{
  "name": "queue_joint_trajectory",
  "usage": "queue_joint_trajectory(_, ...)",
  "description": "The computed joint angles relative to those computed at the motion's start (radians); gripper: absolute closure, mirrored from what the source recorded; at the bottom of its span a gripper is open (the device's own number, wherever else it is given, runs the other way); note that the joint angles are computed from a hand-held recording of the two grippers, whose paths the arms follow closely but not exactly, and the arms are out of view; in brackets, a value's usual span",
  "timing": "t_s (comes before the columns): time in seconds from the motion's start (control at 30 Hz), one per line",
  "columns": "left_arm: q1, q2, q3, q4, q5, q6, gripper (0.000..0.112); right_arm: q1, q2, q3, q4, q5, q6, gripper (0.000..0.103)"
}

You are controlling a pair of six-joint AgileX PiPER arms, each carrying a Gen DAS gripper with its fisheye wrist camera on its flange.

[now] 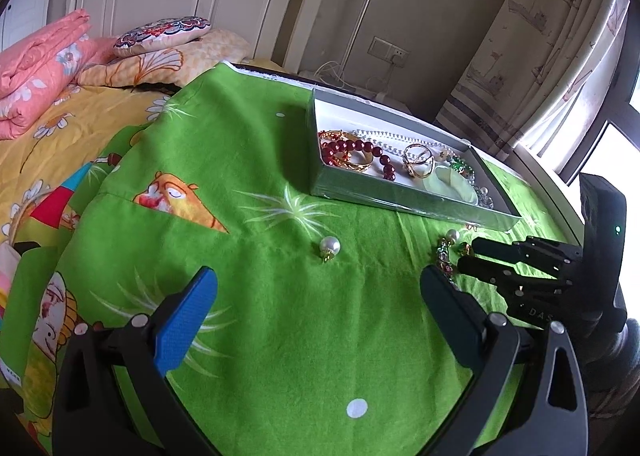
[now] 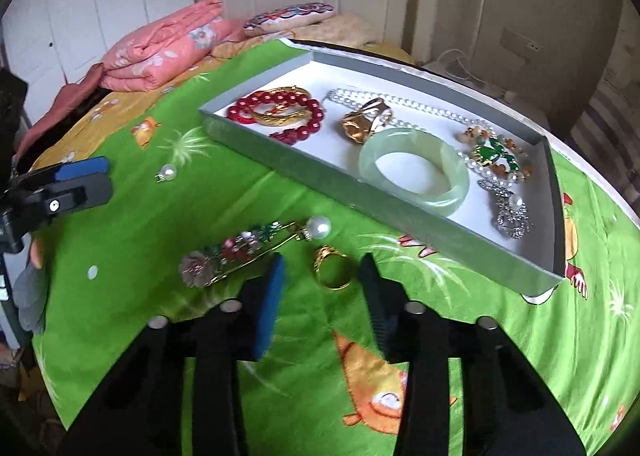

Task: Organize jewelry
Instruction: 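Grasp the gold ring with the right tool while the left tool grasps the green enamel flower pendant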

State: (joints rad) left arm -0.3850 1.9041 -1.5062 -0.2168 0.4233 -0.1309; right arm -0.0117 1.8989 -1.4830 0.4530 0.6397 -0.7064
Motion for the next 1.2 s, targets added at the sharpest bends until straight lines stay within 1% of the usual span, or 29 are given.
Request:
queue_joint_trajectory(0.2,0.001,-0.003,0.006,0.003,-0.006,-0.007,0.012,-0.006,0.014,-0.021,0.015,0.019,-0.001,0.067)
queue_joint_trajectory(0.5,0.002,-0.005,0.009,0.004,-0.003,-0.006,0.012,-0.003,0.021,-0.03,0.001,0.015,0.006,0.067)
queue_joint_trajectory(0.53,0.002,-0.006,0.009,0.003,-0.003,-0.006,0.012,-0.002,0.022,-0.032,0.001,0.014,0.003,0.069)
queue_joint_trajectory(0.57,0.002,-0.006,0.009,0.004,-0.003,-0.007,0.012,-0.001,0.021,-0.031,0.001,0.012,-0.001,0.073)
queue_joint_trajectory(0.6,0.002,-0.004,0.007,0.005,-0.002,-0.008,0.012,0.002,0.017,-0.025,-0.009,0.003,0.005,0.081)
queue_joint_trajectory(0.7,0.004,-0.003,0.006,0.005,0.005,-0.01,0.012,0.012,-0.02,0.036,-0.028,-0.039,0.024,0.081)
queue_joint_trajectory(0.8,0.005,-0.002,0.007,0.002,0.008,-0.007,0.012,-0.009,-0.091,0.142,0.01,-0.074,0.01,0.081)
queue_joint_trajectory(0.93,0.005,0.0,0.004,0.004,0.014,-0.005,0.012,-0.079,-0.22,0.324,0.136,-0.112,-0.115,0.081)
queue_joint_trajectory(1.03,0.004,0.008,-0.01,-0.006,0.029,0.012,0.012,-0.128,-0.284,0.407,0.157,-0.152,-0.139,0.081)
queue_joint_trajectory(1.1,-0.002,0.015,-0.026,0.003,0.054,0.017,0.012,-0.16,-0.299,0.427,0.176,-0.156,-0.149,0.081)
queue_joint_trajectory(1.17,-0.019,0.013,-0.034,0.041,0.068,0.007,0.012,-0.201,-0.299,0.428,0.218,-0.135,-0.164,0.081)
queue_joint_trajectory(1.2,-0.041,0.005,-0.029,0.082,0.068,-0.003,0.012,-0.214,-0.295,0.424,0.235,-0.126,-0.171,0.081)
